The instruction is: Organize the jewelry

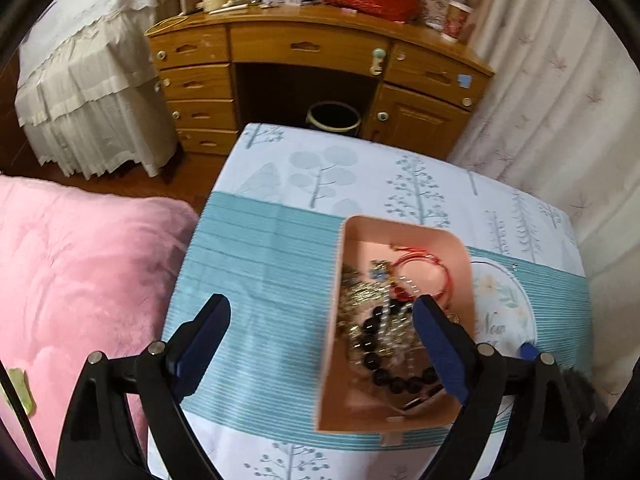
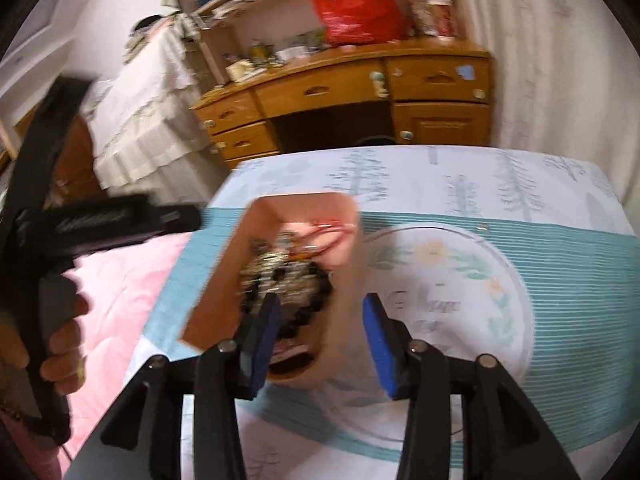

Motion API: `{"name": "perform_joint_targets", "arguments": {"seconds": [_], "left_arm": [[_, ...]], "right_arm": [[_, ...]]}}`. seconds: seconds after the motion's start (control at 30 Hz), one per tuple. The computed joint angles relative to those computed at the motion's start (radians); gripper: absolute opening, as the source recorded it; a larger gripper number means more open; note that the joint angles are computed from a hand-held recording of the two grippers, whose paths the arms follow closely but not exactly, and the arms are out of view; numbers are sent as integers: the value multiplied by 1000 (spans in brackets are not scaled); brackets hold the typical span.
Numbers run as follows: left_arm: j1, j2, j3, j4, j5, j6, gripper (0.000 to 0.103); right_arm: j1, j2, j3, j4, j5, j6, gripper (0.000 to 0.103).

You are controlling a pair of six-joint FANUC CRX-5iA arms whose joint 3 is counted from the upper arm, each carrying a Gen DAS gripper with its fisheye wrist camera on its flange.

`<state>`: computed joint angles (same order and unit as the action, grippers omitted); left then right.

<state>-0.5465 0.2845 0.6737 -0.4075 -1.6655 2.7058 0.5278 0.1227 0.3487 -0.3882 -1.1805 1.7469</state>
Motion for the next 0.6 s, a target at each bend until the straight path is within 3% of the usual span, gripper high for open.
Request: {"name": "perform_joint_targets", "arguments": {"seconds": [0.3,0.6], "left_arm": [[-8,-76,-141,-15,5,38,96],[-21,-97,-198,-25,8,13,96]], "right_arm": [[-10,110,18,233,102,-119,43],[2,197,42,336,207,-120,43]]}}
